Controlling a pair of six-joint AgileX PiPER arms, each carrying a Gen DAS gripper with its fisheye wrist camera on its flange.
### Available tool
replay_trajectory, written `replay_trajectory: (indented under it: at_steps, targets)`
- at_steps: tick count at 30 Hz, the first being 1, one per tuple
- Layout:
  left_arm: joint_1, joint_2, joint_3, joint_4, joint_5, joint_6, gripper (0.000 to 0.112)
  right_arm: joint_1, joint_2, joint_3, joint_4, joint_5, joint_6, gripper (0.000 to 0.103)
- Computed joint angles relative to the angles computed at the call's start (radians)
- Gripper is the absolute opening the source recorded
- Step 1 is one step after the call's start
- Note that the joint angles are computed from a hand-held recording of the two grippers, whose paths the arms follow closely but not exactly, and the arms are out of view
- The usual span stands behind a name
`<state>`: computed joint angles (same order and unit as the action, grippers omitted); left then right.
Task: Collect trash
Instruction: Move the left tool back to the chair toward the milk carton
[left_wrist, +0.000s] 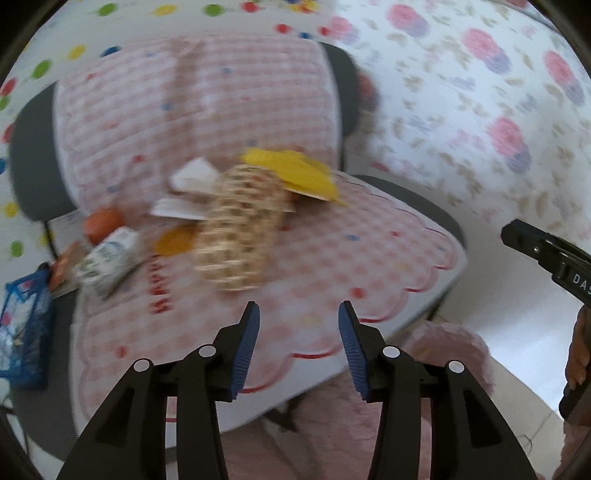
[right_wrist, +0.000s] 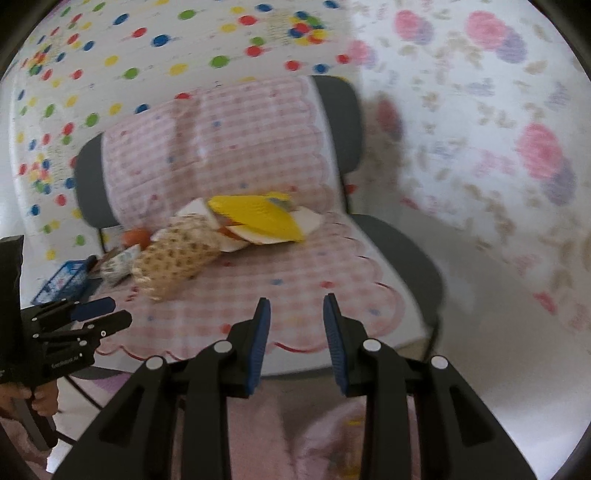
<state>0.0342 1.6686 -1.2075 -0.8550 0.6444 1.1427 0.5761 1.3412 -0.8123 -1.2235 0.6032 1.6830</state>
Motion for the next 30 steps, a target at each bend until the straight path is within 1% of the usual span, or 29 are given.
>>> replay_trajectory:
  at_steps: [2,3,5,9,13,16,18,19,21,23,25,28,30]
  targets:
    - [0.044,0.031,-0.041,0.012,-0.013,-0.024,0.046,-0.04,0.06,-0.064,0.025,-0.068,-0.054,0.029]
    - [0.057,0.046,-0.059,0.019,-0.018,-0.038,0.047,-0.047,0.079,-0.085,0.035,-0.083,-0.068,0.03]
    - [0.092,0.091,-0.115,0.049,-0.031,-0.088,0.051,-0.071,0.124,-0.138,0.07,-0.126,-0.118,0.03]
    - [0.144,0.179,-0.225,0.121,-0.056,-0.192,0.061,-0.094,0.208,-0.245,0.156,-0.157,-0.238,0.03]
    - [0.178,0.278,-0.342,0.177,-0.061,-0.272,0.061,-0.102,0.287,-0.34,0.215,-0.167,-0.319,0.031]
    - [0.202,0.385,-0.473,0.227,-0.022,-0.351,0.061,-0.108,0.336,-0.396,0.244,-0.172,-0.361,0.034]
    - [0.209,0.472,-0.591,0.285,0.025,-0.426,0.061,-0.114,0.371,-0.433,0.269,-0.172,-0.394,0.034]
    - [0.21,0.494,-0.619,0.293,0.039,-0.436,0.059,-0.115,0.385,-0.448,0.278,-0.169,-0.405,0.034]
    - [0.207,0.561,-0.713,0.328,0.085,-0.478,0.059,-0.123,0.417,-0.485,0.315,-0.169,-0.446,0.034]
    - [0.202,0.618,-0.805,0.356,0.135,-0.51,0.058,-0.132,0.437,-0.509,0.344,-0.173,-0.474,0.035]
    - [0.194,0.677,-0.903,0.383,0.193,-0.543,0.055,-0.141,0.458,-0.532,0.365,-0.174,-0.495,0.035]
    - [0.18,0.74,-1.021,0.411,0.262,-0.565,0.054,-0.153,0.475,-0.551,0.382,-0.176,-0.507,0.035]
    - [0.174,0.768,-1.074,0.404,0.3,-0.558,0.051,-0.161,0.481,-0.556,0.389,-0.179,-0.511,0.035]
